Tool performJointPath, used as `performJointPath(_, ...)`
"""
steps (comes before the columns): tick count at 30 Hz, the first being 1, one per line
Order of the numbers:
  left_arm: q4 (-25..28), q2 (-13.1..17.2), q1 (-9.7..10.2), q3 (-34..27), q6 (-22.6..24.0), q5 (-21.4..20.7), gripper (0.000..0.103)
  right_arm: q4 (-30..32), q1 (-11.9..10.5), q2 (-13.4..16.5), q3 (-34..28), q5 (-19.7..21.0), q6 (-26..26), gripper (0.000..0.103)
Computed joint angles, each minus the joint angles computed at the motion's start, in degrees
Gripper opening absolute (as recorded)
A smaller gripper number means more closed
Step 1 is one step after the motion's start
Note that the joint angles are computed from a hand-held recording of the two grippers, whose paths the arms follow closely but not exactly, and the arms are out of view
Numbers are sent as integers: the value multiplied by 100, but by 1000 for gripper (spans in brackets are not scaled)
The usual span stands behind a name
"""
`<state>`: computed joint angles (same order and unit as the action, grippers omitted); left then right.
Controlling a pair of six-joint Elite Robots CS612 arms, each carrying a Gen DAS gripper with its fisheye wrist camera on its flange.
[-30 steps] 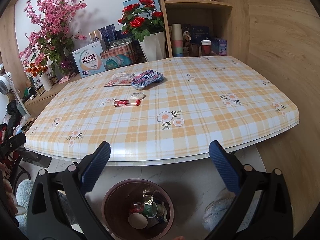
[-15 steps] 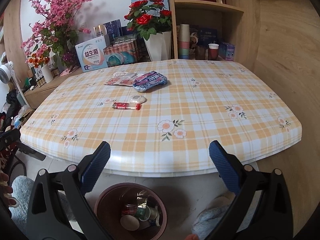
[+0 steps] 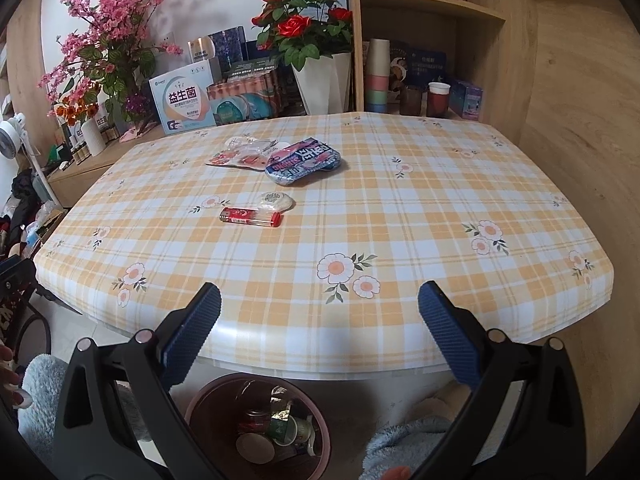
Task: Collect trash
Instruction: 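Move both open tools back over the remaining table items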
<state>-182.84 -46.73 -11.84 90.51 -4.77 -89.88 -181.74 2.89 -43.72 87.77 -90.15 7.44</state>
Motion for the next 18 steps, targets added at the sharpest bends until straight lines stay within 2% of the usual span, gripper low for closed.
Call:
performJointPath(4, 317, 154, 32, -377, 164, -242, 97, 262, -16, 105, -222, 2, -31, 97)
performJointPath(9, 1033, 525, 92, -1240, -117, -683, 97, 582, -44, 338, -654, -170, -237, 97)
performJointPath(13, 1698, 1069, 53, -2363, -309, -731, 97, 774, -122, 574, -1066, -86, -278, 97)
performJointPath(18, 2858, 2090, -34, -4389, -360, -751, 97, 1162, -259, 931, -1721, 112, -258, 97)
